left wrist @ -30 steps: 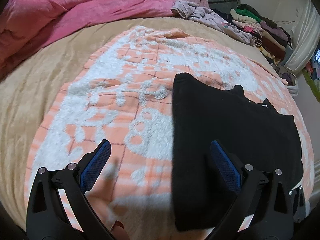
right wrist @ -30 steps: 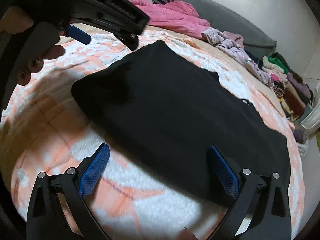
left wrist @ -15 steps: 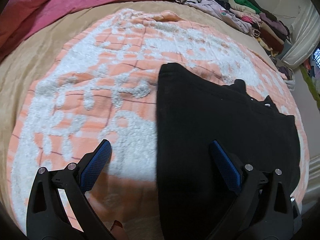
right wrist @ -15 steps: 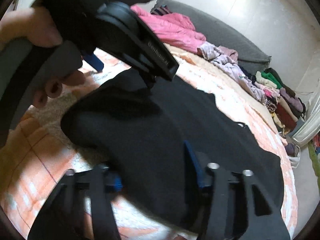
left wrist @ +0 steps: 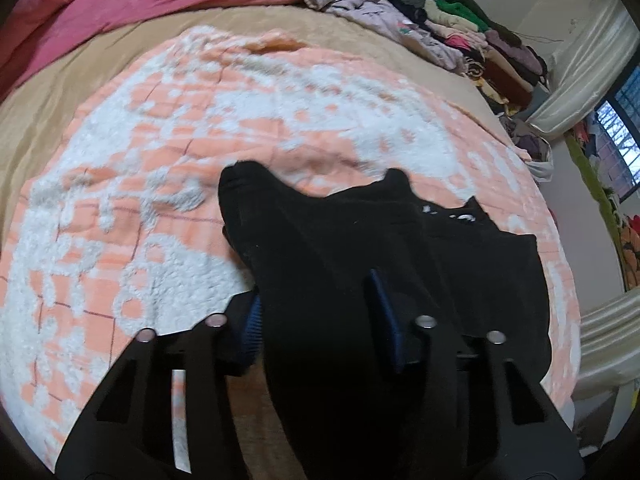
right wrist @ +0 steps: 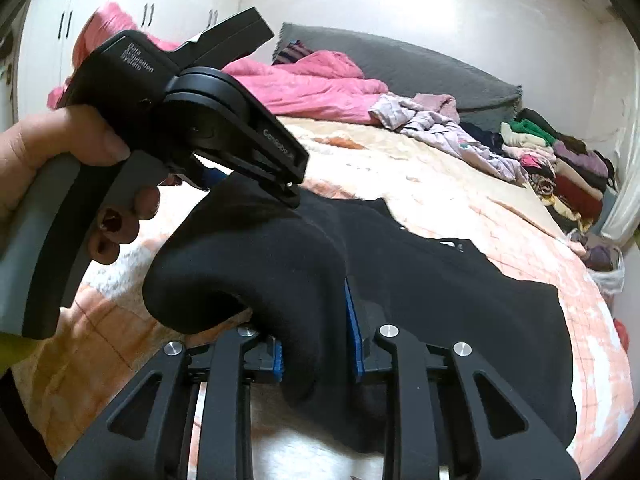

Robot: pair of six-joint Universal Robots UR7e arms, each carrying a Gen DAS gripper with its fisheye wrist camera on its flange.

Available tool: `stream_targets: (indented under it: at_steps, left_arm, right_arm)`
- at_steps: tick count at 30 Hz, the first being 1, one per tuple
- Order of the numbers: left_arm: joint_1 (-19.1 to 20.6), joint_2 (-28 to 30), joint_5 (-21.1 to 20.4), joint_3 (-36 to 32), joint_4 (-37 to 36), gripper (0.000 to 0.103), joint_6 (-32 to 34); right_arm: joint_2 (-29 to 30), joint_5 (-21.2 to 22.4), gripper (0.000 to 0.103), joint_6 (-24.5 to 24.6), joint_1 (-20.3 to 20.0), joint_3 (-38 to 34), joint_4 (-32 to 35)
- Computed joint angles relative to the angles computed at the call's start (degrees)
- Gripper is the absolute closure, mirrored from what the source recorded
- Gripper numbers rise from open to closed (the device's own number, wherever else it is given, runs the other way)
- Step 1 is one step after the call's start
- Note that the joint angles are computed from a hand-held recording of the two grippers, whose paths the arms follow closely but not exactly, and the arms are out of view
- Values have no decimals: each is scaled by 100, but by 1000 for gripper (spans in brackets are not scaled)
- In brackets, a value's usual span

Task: Fold small clothes
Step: 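Lift the shirt edge with the right tool and fold it over the shirt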

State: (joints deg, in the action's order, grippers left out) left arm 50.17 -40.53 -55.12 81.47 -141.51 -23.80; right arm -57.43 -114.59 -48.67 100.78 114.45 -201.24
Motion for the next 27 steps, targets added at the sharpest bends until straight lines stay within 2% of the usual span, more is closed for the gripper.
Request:
stream_targets:
  at_steps: [2, 7, 17, 27]
  left_arm:
    - [-95, 39, 127, -36, -74, 80, 51]
    - [-286, 124, 183, -162, -234, 86, 154]
    - [-601, 517, 221, -639, -225, 88, 363]
    - [-754, 803, 231, -924, -107, 88, 433]
  right_arm:
    - [-125, 88, 82, 107, -35, 78, -51]
    - [-405, 225, 84, 271, -128, 260, -158]
    - [-867, 485, 87, 828, -384, 469, -19]
    - [-1205, 730, 90, 1083, -648, 695, -26]
